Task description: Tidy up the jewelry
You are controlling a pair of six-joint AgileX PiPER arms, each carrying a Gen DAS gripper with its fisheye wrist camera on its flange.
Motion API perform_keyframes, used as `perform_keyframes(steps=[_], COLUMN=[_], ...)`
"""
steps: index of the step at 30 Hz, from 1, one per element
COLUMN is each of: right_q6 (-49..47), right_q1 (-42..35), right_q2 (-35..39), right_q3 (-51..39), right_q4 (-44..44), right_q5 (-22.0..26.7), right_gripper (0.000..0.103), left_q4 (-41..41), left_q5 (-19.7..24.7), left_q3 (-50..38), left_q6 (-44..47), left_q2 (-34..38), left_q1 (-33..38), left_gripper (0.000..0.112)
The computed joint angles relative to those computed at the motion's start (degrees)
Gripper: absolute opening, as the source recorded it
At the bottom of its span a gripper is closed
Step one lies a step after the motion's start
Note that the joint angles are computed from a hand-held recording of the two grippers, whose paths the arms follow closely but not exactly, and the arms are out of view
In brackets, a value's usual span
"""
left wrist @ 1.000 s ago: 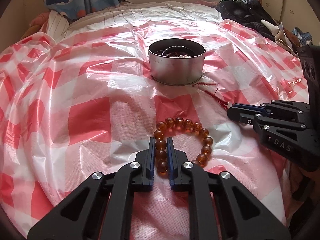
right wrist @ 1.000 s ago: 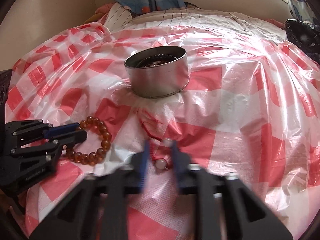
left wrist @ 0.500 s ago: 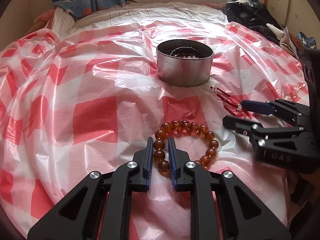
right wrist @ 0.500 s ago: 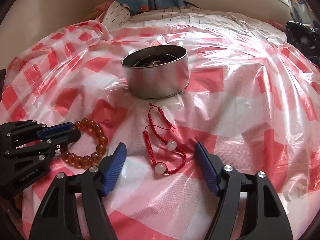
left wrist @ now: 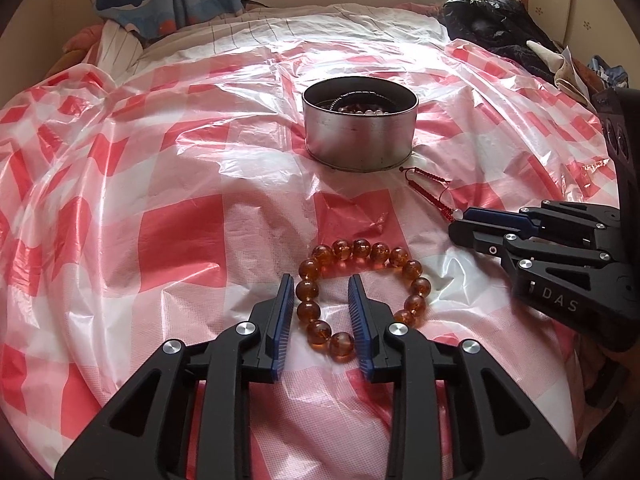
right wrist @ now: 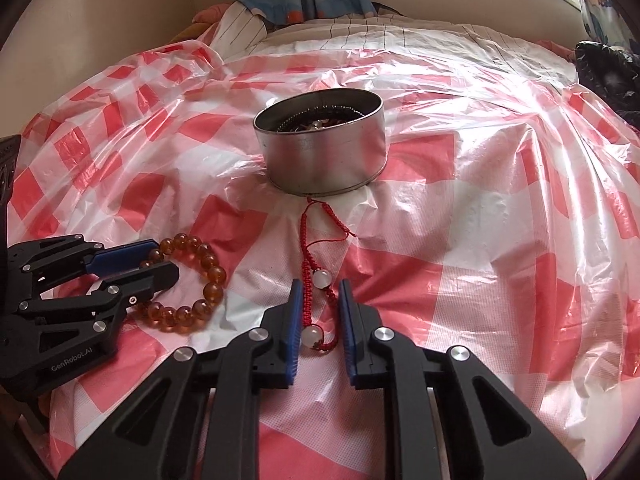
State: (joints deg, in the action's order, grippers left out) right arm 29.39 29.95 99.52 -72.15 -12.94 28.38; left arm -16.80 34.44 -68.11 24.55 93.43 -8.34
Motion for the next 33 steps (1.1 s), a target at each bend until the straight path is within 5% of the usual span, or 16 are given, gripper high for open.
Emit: perform_keyframes(steps=[6,10,13,16,17,19,26,33], right_q6=[0.51,-0.09,0.03,1.43,1.21,-1.04,-16.17,-20.91], right_q1=[0.00,0.22,0.35,0.78,0.58,-0.13,-4.64,-5.72], right_q2=[0.40,0.48,0.52,0.61,0.46,0.08,-3.71,-6.44], right_q3=[-0.38,-0.47,-0.46,-0.53,-0.39,0.25,4.79,3.46], right_q4=[-0.25,-0.16,-0.44,-1.66,-1.37,1.81,22.77,27.15], right_q5=[0.40,0.44,0.50,0.56,0.48,-0.73,-7.64,-8.99], right_gripper=[0.023,0.043,0.044,0.035,0.018,0.010,0.010,0.010], left_q4=[0.24,0.61,0.97,0.93,0.98,-0.70,-22.09,-23.67], left_q5=[-0.13,-0.23,-0.47,-0.37,-0.18,1.03,9.24,13.74], left_q3=[0.08,0.06,0.20,0.17,0.00,-0.65,-3.31,-15.51], left_q6=[-0.30,-0.53,-0.73,-0.74,-0.80,0.90,15.54,13.26], left_q2=[-0.03,-0.03,-0.11,-0.07,0.06,0.22,-1.80,2.23], left_q1=[-0.17,-0.43,-0.66,-0.66,-0.67,-0.24,6.98,6.63], left_gripper=[0.030,0.036,0.039,0.038,0.021,0.010,0.010,0.010])
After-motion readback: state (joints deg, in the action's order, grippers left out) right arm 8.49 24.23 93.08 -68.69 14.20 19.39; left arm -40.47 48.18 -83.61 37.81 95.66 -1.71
